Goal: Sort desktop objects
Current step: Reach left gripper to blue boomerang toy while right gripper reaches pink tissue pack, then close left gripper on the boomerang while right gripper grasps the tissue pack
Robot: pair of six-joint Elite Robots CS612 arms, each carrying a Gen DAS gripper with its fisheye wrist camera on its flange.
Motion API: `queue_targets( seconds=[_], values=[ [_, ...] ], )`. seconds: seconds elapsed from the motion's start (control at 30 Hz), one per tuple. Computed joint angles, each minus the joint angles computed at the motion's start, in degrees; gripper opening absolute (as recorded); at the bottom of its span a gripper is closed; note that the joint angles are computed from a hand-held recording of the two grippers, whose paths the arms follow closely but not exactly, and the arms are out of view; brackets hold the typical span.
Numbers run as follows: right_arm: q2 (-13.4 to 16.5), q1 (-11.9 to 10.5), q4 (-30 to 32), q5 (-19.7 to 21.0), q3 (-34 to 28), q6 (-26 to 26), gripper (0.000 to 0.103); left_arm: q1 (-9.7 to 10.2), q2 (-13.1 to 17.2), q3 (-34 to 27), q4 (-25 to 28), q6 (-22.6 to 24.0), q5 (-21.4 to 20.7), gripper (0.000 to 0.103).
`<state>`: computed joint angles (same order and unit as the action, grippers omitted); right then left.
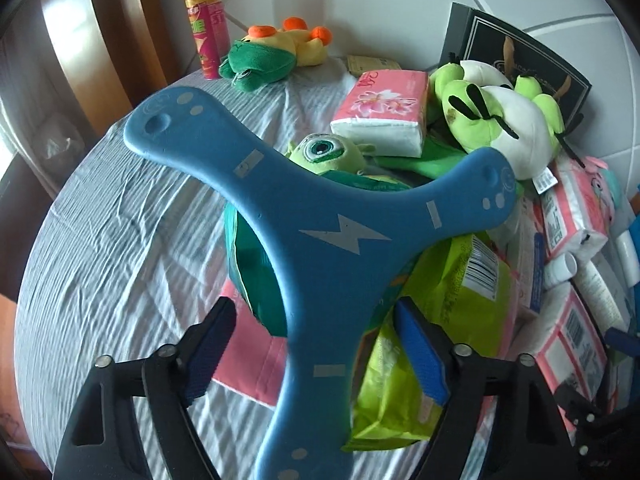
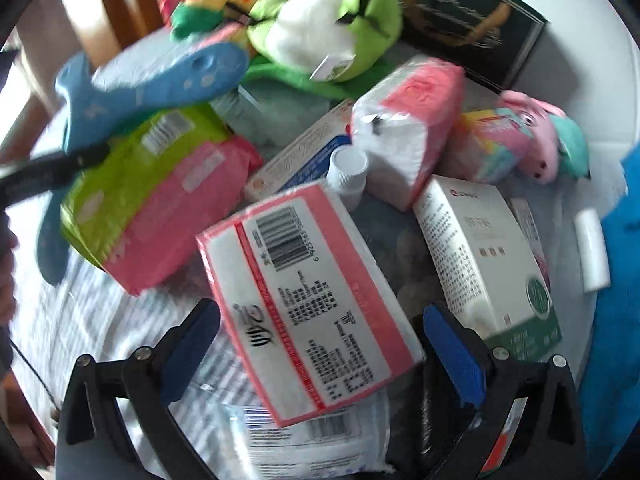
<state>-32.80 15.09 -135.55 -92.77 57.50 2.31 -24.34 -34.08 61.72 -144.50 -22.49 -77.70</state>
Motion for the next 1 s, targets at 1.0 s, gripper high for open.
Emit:
queue_targets(
  seconds=[1.0],
  values=[
    [1.12, -0.87, -4.91, 6.01, 1.31, -6.51, 0.100, -2.34, -2.09, 4.81, -0.86, -6.33, 9.27, 0.034]
  ],
)
